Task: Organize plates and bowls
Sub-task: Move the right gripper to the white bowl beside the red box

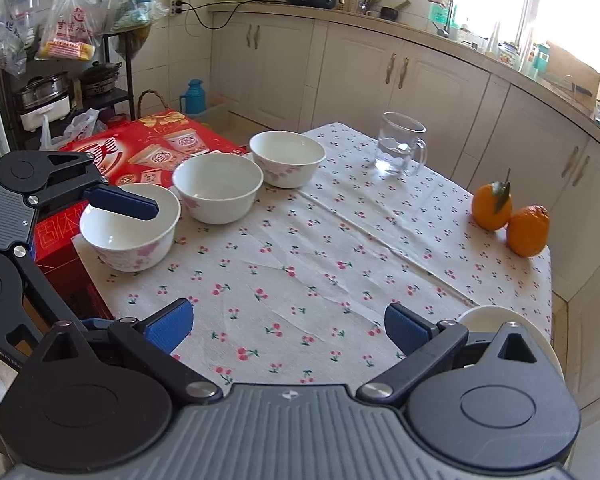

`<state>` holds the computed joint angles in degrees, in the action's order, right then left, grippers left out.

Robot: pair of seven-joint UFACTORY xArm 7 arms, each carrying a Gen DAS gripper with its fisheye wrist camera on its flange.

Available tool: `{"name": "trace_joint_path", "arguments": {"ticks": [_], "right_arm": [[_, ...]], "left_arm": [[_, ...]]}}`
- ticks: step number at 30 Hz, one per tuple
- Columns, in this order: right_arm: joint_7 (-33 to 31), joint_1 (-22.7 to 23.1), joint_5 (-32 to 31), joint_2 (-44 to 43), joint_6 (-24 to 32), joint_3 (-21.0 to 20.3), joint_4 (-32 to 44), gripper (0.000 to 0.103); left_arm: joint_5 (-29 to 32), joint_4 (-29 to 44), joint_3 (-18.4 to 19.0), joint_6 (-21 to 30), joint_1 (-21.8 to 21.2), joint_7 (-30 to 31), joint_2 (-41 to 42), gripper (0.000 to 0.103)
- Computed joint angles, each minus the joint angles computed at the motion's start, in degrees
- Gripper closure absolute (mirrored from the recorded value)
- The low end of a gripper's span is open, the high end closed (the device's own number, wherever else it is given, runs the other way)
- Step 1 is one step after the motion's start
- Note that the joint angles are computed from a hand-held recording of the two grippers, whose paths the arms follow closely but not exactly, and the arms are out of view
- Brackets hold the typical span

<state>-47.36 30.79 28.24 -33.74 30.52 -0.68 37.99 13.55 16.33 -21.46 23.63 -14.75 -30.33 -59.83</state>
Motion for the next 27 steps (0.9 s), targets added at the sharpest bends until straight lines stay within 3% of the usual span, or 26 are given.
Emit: {"name": "trace_joint_path", "arguments": {"ticks": [7,13,18,27], "right_arm": [[2.06,4.61,0.55,3.65,-6.79,3.77,1.44,0.0],[4.74,7.59,-0.42,8.28,-11.38,6.62,2.73,0.0],[7.43,8.94,0.73,12.84,-10.26,7.42,5.33,0.0],[6.14,8.99,4.43,18.71,-8.3,8.77,9.66,0.0]], "left_arm": [[-0.25,-6.44,2.81,10.27,-1.87,1.5,-15.21,0.007],[-1.27,-10.45,4.57,16.25,-2.16,2.58,-22.6,0.006],[-2.02,-12.78,6.22,14.96,-0.77,2.73,-22.85,0.007],[-2.4,-14.04,7.19,9.08,0.75,3.46,-19.44,0.007]]}}
